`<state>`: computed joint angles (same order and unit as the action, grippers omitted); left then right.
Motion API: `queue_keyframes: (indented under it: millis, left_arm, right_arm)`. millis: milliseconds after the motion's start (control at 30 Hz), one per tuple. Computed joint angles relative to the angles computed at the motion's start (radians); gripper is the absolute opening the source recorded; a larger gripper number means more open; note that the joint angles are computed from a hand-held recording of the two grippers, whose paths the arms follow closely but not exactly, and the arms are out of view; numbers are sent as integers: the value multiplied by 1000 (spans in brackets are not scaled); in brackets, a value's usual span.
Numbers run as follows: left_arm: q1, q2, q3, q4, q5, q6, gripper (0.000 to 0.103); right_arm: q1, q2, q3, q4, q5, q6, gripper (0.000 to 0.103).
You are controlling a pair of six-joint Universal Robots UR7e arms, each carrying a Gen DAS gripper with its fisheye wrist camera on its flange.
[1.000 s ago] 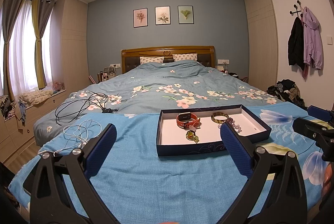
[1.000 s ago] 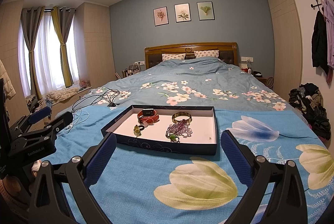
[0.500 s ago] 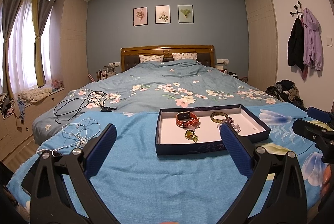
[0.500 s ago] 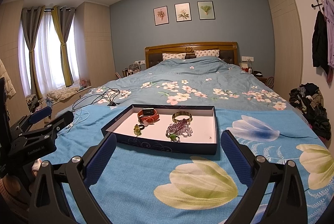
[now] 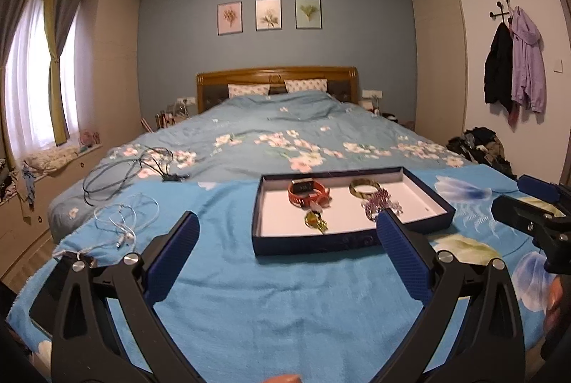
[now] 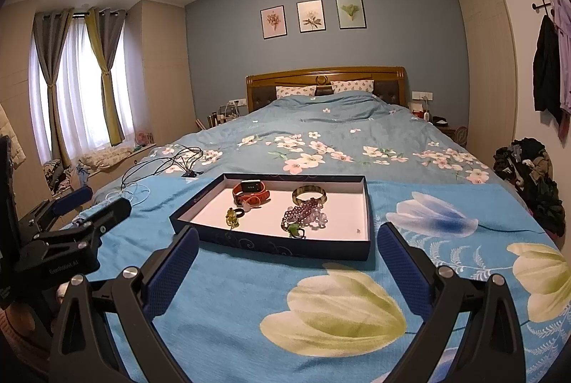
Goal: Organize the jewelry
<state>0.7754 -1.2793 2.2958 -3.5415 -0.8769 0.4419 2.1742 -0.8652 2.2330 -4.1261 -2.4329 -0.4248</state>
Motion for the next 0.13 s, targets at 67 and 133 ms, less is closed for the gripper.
queue_keyframes:
  millis: [67,133]
  left_arm:
    - [2,3,-2,6,3,-7,98]
    - [10,11,-12,13,5,-11,98]
  right_arm:
    - [-1,0,1,0,-1,-2,96]
    - [-2,0,-1,-3,-4,-5,96]
